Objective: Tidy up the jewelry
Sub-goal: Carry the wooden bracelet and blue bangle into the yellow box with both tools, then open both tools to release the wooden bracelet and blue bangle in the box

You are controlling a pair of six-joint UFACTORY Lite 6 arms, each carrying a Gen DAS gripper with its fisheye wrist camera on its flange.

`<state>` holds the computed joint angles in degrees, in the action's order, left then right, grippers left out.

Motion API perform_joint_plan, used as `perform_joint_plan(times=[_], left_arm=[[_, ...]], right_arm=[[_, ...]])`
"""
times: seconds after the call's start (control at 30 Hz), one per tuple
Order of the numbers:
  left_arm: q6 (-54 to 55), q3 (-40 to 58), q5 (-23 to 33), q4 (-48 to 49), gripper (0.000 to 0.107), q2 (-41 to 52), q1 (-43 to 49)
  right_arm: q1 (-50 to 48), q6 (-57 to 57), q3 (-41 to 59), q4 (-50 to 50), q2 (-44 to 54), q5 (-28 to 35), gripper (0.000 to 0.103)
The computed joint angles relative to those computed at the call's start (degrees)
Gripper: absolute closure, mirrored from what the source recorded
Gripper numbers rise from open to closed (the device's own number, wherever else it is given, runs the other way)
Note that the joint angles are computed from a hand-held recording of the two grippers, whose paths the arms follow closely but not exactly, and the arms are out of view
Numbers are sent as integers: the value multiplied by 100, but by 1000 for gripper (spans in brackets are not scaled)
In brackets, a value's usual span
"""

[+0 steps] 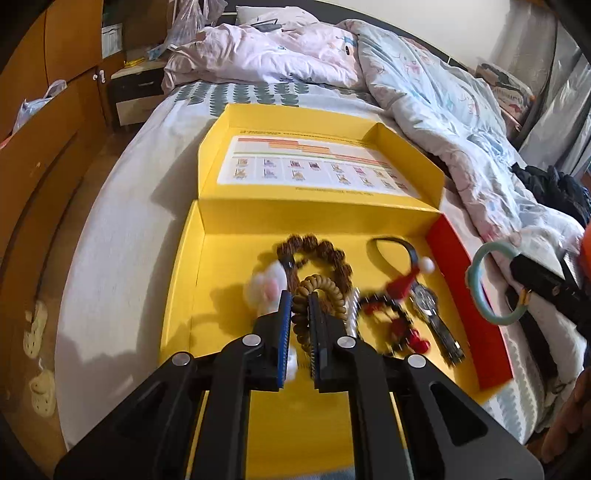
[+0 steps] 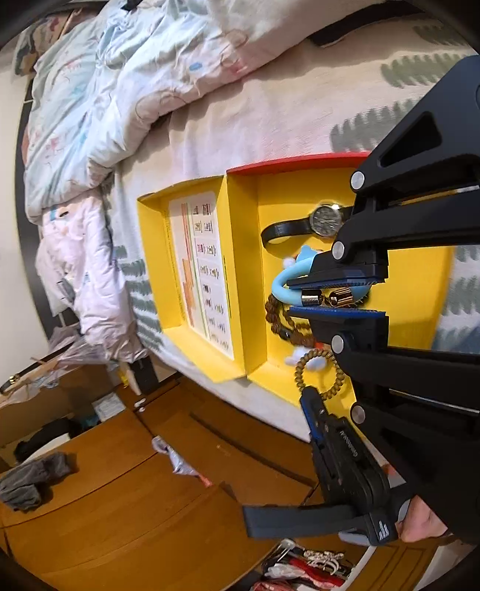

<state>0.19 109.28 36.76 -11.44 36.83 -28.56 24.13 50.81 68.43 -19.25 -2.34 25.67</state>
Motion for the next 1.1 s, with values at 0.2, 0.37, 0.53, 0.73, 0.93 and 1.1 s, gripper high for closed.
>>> perform_joint_plan(times=[0.2, 0.37, 0.53, 0.73, 0.93, 1.1], left_arm=[[205, 1156, 380, -229, 98, 931, 75], [464, 1677, 610, -499, 98, 1431, 22], [333, 2157, 873, -296, 98, 1874, -17], [328, 2117, 954, -360, 97, 1884, 124], [512, 1595, 699, -641, 97, 1504, 217], [552, 1223, 573, -723, 96, 1101, 267]], right_arm=[[-511, -722, 68, 604, 624, -327, 93], [-797, -688, -107, 547, 714, -302, 93], [-652, -275, 234, 42, 1333, -12, 93], [-346, 151, 498, -391, 1758, 119, 93], [-355, 151, 316, -332, 1689, 33, 89], [-403, -70, -196, -43, 1039, -288, 89]])
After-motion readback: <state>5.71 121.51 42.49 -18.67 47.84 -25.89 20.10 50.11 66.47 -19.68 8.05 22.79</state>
